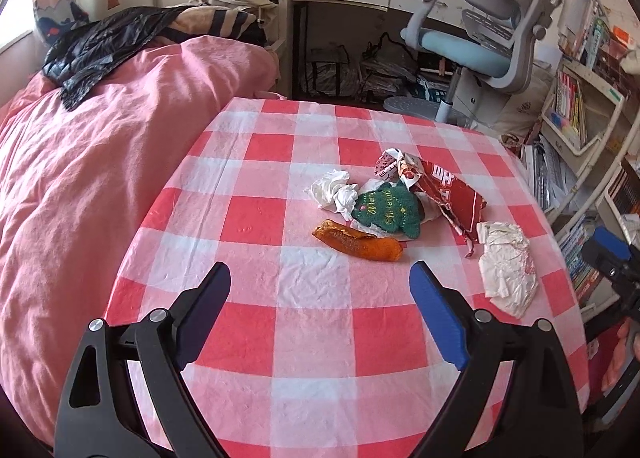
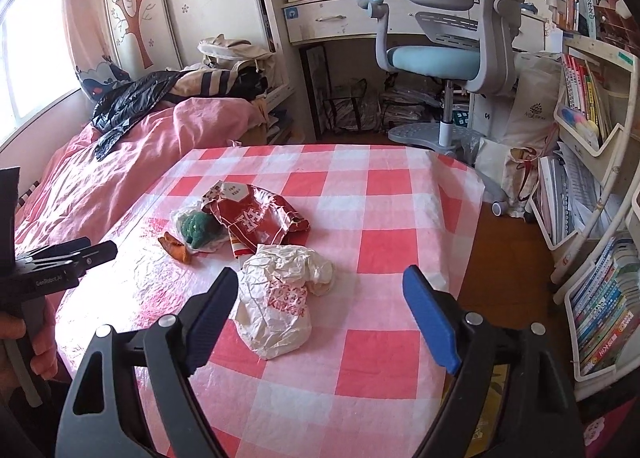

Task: Collect trash
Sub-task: 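Move the open left gripper toward the orange peel on the cloth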

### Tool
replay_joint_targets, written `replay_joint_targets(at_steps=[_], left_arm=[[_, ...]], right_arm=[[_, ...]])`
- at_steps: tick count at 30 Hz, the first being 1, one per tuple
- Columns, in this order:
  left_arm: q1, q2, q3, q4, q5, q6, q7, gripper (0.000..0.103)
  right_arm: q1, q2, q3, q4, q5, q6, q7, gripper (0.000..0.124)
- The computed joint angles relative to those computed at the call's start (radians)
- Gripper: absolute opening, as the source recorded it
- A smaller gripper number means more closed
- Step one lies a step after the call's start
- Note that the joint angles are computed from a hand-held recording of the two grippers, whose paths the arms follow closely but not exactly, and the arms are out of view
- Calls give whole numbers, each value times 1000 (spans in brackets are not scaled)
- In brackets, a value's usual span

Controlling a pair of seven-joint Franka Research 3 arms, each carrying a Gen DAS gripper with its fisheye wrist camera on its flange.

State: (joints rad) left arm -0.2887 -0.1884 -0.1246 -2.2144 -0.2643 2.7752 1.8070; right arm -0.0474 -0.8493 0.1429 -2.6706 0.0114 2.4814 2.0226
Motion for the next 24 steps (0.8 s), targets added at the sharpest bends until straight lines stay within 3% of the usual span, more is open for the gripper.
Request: replay_joint_targets(at_steps=[6,11,15,18,20,22,24], left_arm=[[-8,72,12,35,-62,17,255,87],[9,144,-31,102,-112,49,331,87],[23,196,-76,145,-65,82,382,87],[39,236,-100,181,-3,59,377,87],[54,259,-113,222,3,-16,384,87],[79,272,-124,277,-54,-163,430,76],[99,274,-125,322,-103,-288,463,72]], right_arm=[[17,42,-17,14,20,21,-14,83],[43,93,-34,33,45,16,-46,83],[59,121,-46,46,55,-1,-82,83],[65,143,-57,54,67,-17,-104,83],[68,164,-61,62,72,-25,-117,83],[73,187,-67,73,81,-34,-129,83],[75,207,-67,83,86,-39,-132,83]])
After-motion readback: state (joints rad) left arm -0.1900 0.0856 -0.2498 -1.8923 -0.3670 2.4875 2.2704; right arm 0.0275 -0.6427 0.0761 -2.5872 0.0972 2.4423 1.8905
